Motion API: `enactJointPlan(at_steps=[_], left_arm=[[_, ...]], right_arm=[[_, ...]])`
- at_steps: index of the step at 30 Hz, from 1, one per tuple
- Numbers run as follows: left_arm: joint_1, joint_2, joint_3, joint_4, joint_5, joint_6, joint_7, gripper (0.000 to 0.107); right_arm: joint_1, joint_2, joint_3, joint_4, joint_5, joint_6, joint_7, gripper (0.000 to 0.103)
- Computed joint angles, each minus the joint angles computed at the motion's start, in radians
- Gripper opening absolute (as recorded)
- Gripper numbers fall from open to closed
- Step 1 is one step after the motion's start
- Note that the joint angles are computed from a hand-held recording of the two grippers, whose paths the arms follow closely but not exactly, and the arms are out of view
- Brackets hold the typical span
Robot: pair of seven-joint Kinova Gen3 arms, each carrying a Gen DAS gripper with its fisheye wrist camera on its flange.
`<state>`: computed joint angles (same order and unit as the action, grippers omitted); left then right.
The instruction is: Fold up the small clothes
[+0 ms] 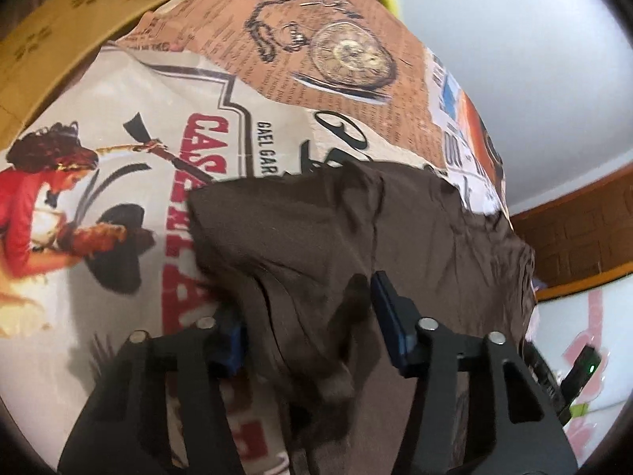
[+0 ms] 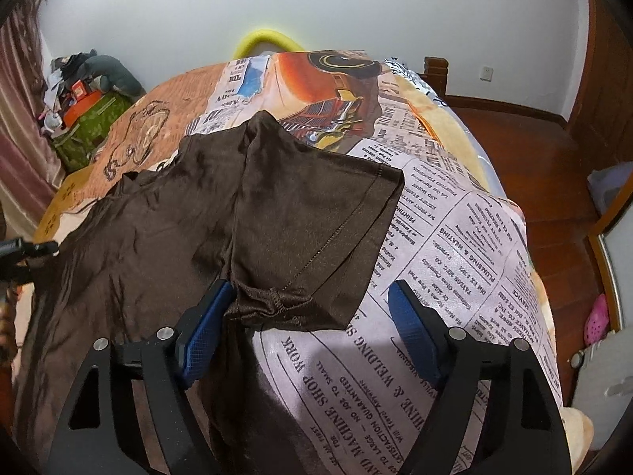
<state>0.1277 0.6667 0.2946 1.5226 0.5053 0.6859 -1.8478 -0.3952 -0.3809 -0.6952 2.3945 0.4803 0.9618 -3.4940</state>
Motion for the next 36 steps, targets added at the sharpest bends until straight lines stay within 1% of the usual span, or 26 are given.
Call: enactJointPlan(at_steps=[1,3,5,6,8,11,13,15,17,19,20,21,22,24,25,26,28,29,30,31,33,34,36], left_arm=[[0.002,0.008,-0.006,-0.009,-0.002,0.004,0.009,0.042],[0.011,0.019,-0.021,-0.024,-0.009,0.008,0.032,0.024],[0.011,0.022,-0.022,-0.026,-0.014,0.003,0.042,0.013],[0.017,0.016,-0.027,-0.02,-0.022,-0.007,0.047,0.011],[0.043,-0.011,-0.044,-0.003,-0.057,-0.041,0.058,0.008],[0.122,-0.083,-0.089,0.031,-0.157,-0.116,0.093,0.007],[0.153,-0.128,-0.094,0.056,-0.207,-0.166,0.101,0.006],[0.209,-0.186,-0.113,0.089,-0.277,-0.231,0.119,0.006],[0.239,-0.233,-0.105,0.114,-0.327,-0.276,0.12,0.006],[0.235,-0.253,-0.071,0.117,-0.336,-0.287,0.102,0.006],[0.225,-0.256,-0.043,0.107,-0.33,-0.273,0.08,0.006],[0.228,-0.252,-0.034,0.093,-0.33,-0.253,0.075,0.006],[0.249,-0.249,-0.043,0.081,-0.342,-0.241,0.086,0.006],[0.325,-0.244,-0.106,0.066,-0.396,-0.227,0.148,0.006],[0.346,-0.242,-0.124,0.064,-0.422,-0.225,0.18,0.006],[0.348,-0.24,-0.129,0.065,-0.432,-0.222,0.195,0.008],[0.312,-0.219,-0.116,0.039,-0.413,-0.173,0.197,0.022],[0.311,-0.214,-0.116,0.036,-0.416,-0.16,0.213,0.04],[0.296,-0.206,-0.113,0.03,-0.412,-0.146,0.213,0.052],[0.287,-0.204,-0.113,0.036,-0.415,-0.148,0.208,0.056],[0.299,-0.199,-0.137,0.036,-0.449,-0.14,0.22,0.065],[0.301,-0.193,-0.145,0.033,-0.468,-0.13,0.22,0.067],[0.284,-0.178,-0.132,0.035,-0.48,-0.114,0.188,0.074]], right_arm=[[-0.001,0.004,-0.003,-0.001,0.001,0.003,0.002,0.078],[-0.005,0.007,-0.003,-0.001,0.004,0.007,0.001,0.078],[-0.01,0.002,0.004,0.0,0.003,0.007,0.005,0.078],[-0.011,-0.001,0.011,0.0,0.003,0.006,0.01,0.078],[-0.014,-0.013,0.019,0.001,-0.004,0.004,0.019,0.077],[-0.01,-0.035,0.026,-0.004,-0.022,0.011,0.044,0.077],[0.003,-0.054,0.015,-0.008,-0.033,0.021,0.054,0.077],[0.021,-0.071,-0.002,-0.014,-0.044,0.031,0.063,0.077],[0.041,-0.089,-0.02,-0.022,-0.056,0.044,0.076,0.077],[0.063,-0.103,-0.04,-0.033,-0.066,0.06,0.094,0.077],[0.075,-0.109,-0.052,-0.039,-0.07,0.069,0.102,0.077],[0.087,-0.116,-0.064,-0.046,-0.074,0.078,0.111,0.077],[0.098,-0.123,-0.074,-0.051,-0.079,0.083,0.119,0.077],[0.119,-0.142,-0.09,-0.06,-0.09,0.095,0.14,0.077],[0.129,-0.151,-0.095,-0.063,-0.097,0.098,0.153,0.077],[0.14,-0.16,-0.101,-0.066,-0.104,0.101,0.165,0.077],[0.16,-0.18,-0.113,-0.071,-0.117,0.109,0.194,0.078],[0.171,-0.187,-0.118,-0.074,-0.124,0.112,0.208,0.078],[0.181,-0.195,-0.121,-0.075,-0.131,0.115,0.223,0.078],[0.19,-0.203,-0.12,-0.074,-0.139,0.113,0.238,0.078],[0.21,-0.216,-0.116,-0.066,-0.154,0.101,0.262,0.078],[0.223,-0.225,-0.126,-0.065,-0.167,0.098,0.267,0.078],[0.243,-0.236,-0.116,-0.048,-0.185,0.069,0.284,0.078]])
